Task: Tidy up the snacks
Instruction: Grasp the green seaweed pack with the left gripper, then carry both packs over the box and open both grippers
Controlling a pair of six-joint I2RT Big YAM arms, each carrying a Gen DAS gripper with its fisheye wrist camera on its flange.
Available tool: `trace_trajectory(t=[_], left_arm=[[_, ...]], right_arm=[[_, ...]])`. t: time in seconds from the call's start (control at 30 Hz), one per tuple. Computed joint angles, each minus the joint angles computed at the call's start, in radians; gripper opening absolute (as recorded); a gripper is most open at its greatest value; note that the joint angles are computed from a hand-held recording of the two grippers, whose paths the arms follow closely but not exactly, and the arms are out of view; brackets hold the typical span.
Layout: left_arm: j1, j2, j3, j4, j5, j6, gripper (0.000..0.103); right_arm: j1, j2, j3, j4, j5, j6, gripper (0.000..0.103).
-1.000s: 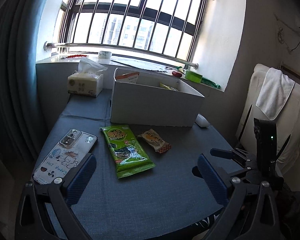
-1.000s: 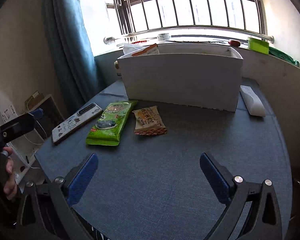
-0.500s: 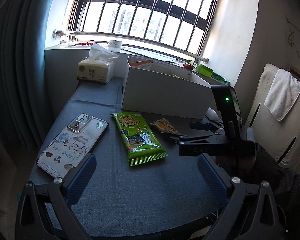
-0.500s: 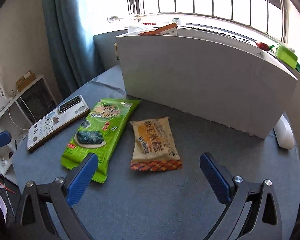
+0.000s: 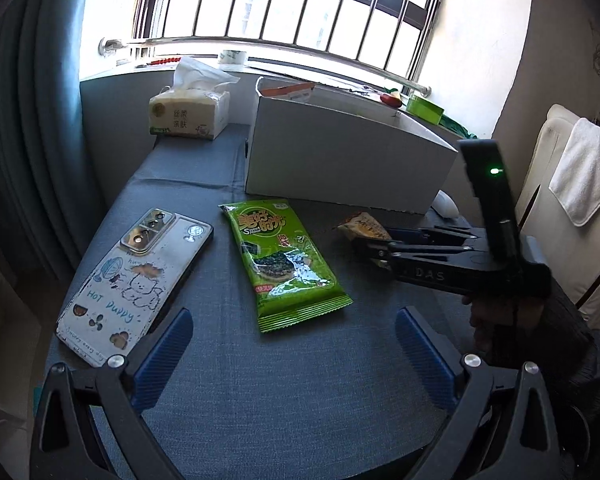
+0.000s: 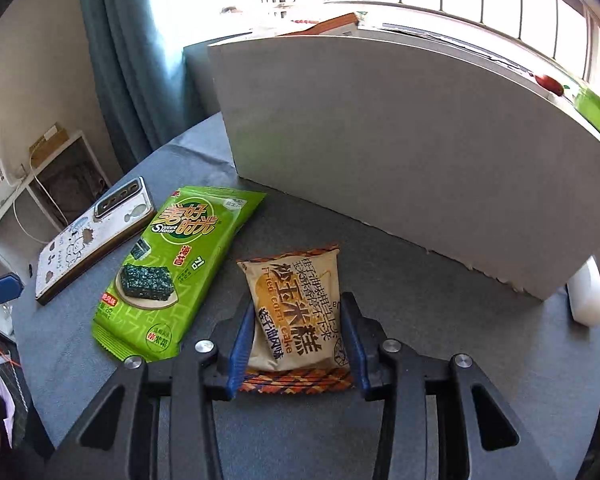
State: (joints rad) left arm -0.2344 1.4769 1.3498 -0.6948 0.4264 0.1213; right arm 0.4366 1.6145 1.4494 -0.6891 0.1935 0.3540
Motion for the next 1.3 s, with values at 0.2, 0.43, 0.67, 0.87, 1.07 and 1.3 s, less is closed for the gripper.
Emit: trace_trajectory(t=[0.2,0.43,0.67,0.87,1.07,1.3], left_arm=[[-0.089,0.144,0.167,-0.069,-0.157,-0.012,0.103],[-0.134,0.315,0.347,-0.161,-0.313,-0.083,0.100],[-0.131,0.299,0.323,-0.124,-0.319,-0.024,0.063],[-0.113,0.222,0.266,-0.060,-0.216,-0.001,0.061],[-0.113,0.155,0.269,0.032,-0.104,-0.016,0.061],[-0.158,0.268,0.539,0.003,-0.063,-0.031,0.062]], right_arm=[[0.037,-0.183,-0.182,0.106,0.075,0.108,0.045],[0.085,-0.358,-0.326,0.121,0.175,0.192,0.045],[0.086,-0.424,-0.375,0.113,0.179,0.234,0.045],[0.078,-0.427,-0.380,0.114,0.167,0.239,0.045],[0.043,-0.431,-0.351,0.155,0.147,0.217,0.045],[-0.069,-0.335,-0.177,0.185,0.116,0.102,0.045]])
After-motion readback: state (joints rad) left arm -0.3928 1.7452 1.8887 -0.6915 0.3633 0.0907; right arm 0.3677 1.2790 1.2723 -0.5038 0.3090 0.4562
